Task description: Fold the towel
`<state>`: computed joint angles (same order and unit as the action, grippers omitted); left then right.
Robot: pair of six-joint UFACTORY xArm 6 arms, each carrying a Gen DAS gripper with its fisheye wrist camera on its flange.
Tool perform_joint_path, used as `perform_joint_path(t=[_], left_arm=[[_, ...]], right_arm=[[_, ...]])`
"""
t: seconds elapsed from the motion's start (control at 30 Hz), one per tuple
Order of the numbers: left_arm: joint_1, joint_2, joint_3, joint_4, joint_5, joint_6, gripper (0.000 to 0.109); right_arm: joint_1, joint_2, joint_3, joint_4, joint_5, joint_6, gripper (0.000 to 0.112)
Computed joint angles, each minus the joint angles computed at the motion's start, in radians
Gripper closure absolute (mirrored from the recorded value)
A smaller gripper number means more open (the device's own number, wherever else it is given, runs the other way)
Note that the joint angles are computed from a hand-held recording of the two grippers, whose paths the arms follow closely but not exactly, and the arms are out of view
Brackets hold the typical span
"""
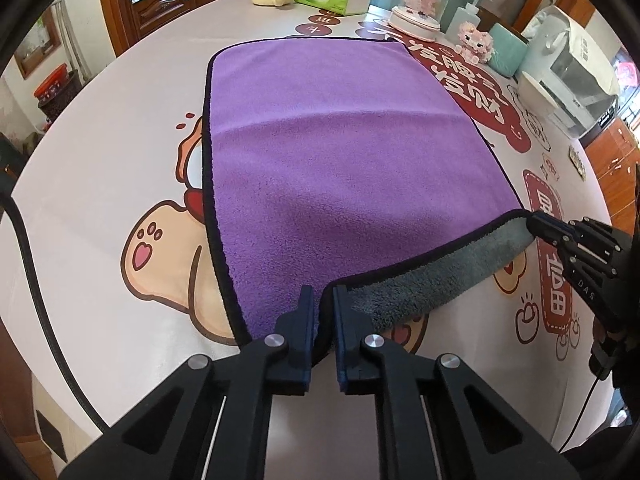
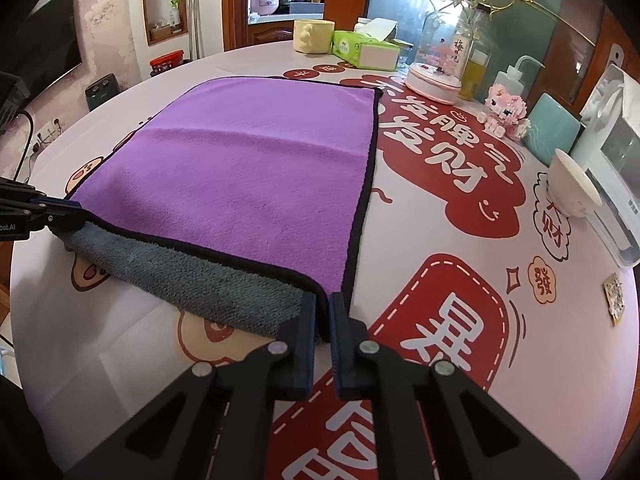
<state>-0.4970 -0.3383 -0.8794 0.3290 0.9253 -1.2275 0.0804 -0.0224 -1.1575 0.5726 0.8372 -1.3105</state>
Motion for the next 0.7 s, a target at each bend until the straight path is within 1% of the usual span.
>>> perform_joint_path(t=[0.33, 0.57, 0.7], left_arm=[[-0.012, -0.022, -0.008, 0.024, 0.024, -0.02, 0.103], [-0.01, -0.049, -0.058, 0.056, 0.076, -0.034, 0.103], [-0.01, -0.048, -0.119, 0.104, 0.119, -0.024, 0.103]], right_arm=[[-0.002, -0.008, -0.013, 0.003, 0.014, 0.005, 0.107], [-0.005, -0.019, -0.067, 0.019, 0.06, 0.043, 0.107], [0.005, -0.019, -0.104, 0.02, 0.06, 0.07, 0.107]])
